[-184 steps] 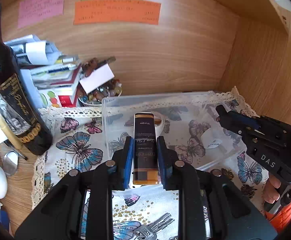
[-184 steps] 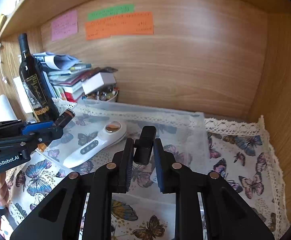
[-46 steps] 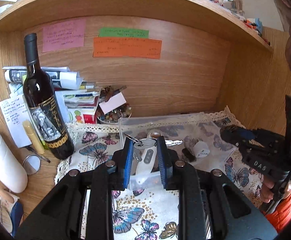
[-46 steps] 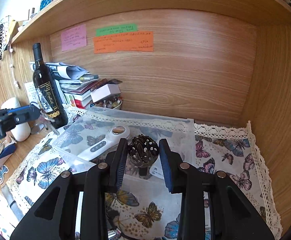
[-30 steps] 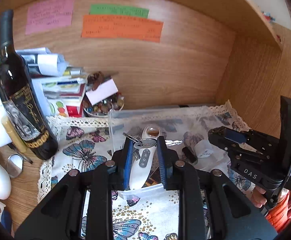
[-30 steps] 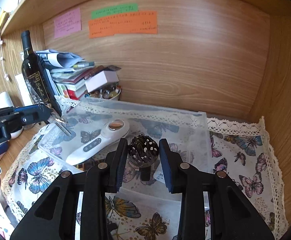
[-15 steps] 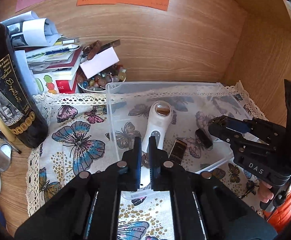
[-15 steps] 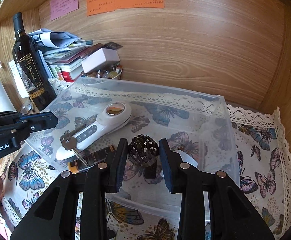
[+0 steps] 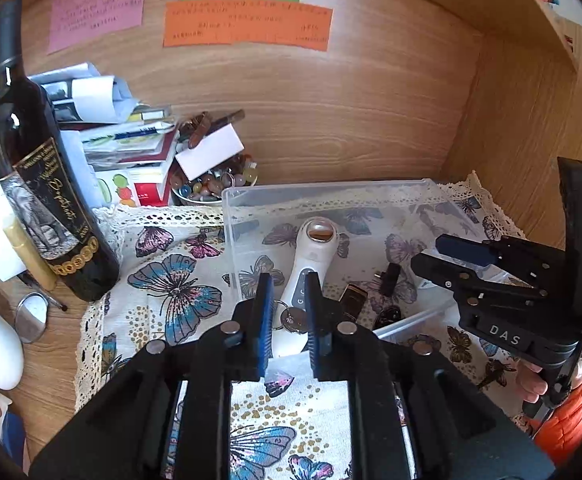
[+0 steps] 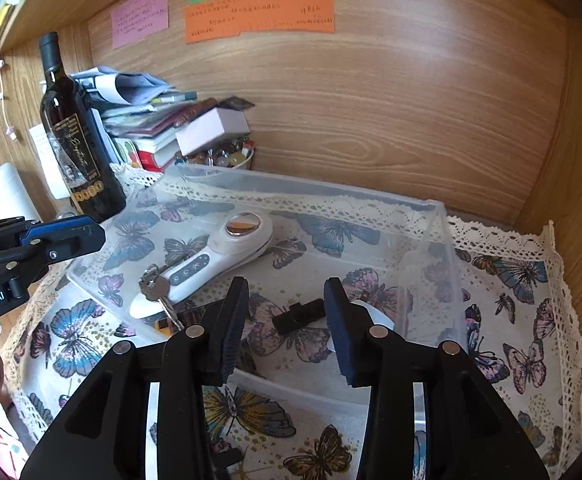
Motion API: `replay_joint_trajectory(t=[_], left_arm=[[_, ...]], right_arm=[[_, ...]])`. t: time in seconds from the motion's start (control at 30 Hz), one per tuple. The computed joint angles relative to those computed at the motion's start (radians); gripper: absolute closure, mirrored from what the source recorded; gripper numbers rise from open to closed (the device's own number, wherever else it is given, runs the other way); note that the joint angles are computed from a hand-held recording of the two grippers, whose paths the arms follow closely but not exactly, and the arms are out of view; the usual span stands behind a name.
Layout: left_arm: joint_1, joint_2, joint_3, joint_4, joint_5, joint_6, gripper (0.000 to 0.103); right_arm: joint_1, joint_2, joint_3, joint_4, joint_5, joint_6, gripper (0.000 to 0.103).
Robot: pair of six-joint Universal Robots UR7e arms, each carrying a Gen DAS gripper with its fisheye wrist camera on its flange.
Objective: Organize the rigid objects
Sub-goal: 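Carry the keys into the clear box with the left tool while the right tool drops the ball in, then grasp the silver metal tube with the left tool while the right tool grasps the black earphones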
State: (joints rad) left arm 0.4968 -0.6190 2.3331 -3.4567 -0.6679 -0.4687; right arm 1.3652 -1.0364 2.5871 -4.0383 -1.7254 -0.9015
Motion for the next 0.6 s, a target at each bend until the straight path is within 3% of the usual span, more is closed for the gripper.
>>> replay_joint_trajectory(t=[0.13,0.47,0.6], left_arm=[[-0.043,-0.013,0.031,0.006,0.036,-0.044,0.078],[-0.182,-0.03,0.112,0.102,0.131,-0.251,0.025],[-0.231,-0.022,0.133,0.167,0.127,-0.343,0.015]], right_arm=[[-0.002,-0.024,0.048,-0.059,0.034,-0.012,0.057],[-0.063,-0.079,0.183,-0.222,0.149,-0.055,0.033],[-0.118,-0.081,0.231,-0.286,0.2,-0.07,0.028]])
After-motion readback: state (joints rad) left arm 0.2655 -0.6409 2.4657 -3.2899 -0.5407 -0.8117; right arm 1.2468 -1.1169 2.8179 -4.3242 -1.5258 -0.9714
